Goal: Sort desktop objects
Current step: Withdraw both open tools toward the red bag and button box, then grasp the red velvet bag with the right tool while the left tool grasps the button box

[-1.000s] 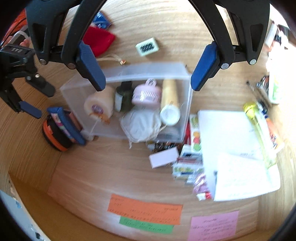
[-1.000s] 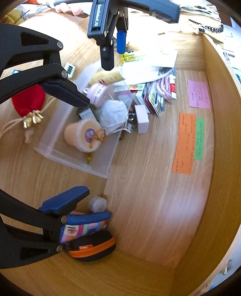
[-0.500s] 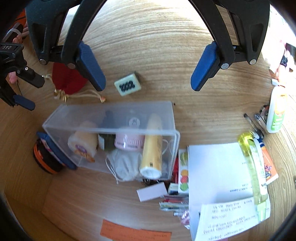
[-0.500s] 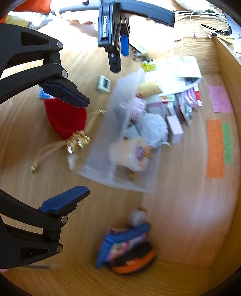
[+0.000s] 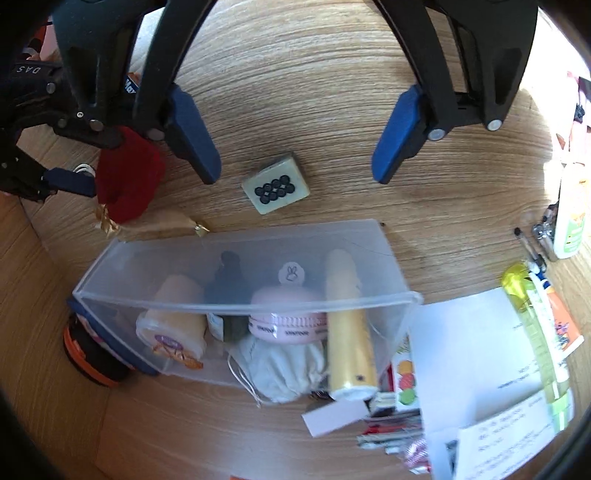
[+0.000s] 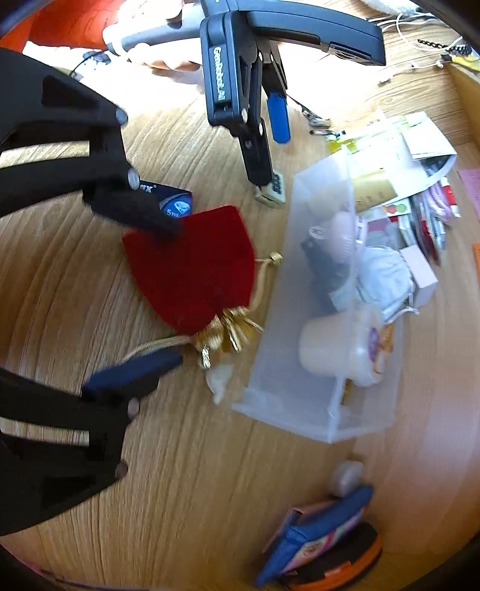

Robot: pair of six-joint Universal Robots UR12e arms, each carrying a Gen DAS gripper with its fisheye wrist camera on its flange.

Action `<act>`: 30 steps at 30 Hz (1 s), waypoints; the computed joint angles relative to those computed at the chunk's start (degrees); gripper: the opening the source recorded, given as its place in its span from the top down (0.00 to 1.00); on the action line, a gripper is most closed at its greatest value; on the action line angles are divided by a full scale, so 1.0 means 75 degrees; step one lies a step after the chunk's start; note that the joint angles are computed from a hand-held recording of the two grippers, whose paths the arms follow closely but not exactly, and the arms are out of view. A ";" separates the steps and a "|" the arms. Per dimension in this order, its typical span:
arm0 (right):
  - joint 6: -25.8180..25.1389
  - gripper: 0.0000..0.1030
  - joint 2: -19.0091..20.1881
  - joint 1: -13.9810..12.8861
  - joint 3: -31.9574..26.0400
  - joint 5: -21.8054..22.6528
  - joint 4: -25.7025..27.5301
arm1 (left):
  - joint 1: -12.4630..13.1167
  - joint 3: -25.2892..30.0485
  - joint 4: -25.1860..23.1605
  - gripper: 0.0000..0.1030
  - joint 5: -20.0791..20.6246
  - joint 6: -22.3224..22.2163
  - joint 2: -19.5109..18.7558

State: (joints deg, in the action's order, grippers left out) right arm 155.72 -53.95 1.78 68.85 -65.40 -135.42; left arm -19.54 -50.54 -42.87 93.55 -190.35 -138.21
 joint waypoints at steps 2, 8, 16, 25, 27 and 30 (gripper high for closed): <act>-0.0006 0.46 0.0019 0.0009 -0.0045 -0.0031 0.0028 | 0.0002 0.0117 -0.0141 0.22 -0.0055 0.0038 -0.0062; -0.0009 0.47 0.0085 0.0025 -0.0189 -0.0035 0.0152 | -0.0002 0.0337 -0.0332 0.33 -0.0063 0.0125 -0.0184; -0.0159 0.66 0.0258 0.0090 -0.0454 -0.0105 0.0115 | -0.0060 0.0318 -0.0208 0.46 0.0215 0.0412 -0.0203; -0.0179 0.90 0.0402 0.0132 -0.0701 0.0036 0.0141 | -0.0005 0.0285 -0.0106 0.61 0.0137 0.0260 -0.0192; -0.0087 0.91 0.0396 0.0129 -0.0667 0.0063 -0.0077 | 0.0018 0.0212 -0.0040 0.61 0.0072 0.0214 -0.0153; -0.0007 0.92 0.0342 0.0110 -0.0574 0.0148 -0.0331 | 0.0040 0.0091 0.0058 0.61 0.0025 0.0099 -0.0087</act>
State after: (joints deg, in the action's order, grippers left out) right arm 155.67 -51.38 2.60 64.55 -64.29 -137.90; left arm -19.24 -49.86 -42.43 93.73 -189.61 -138.86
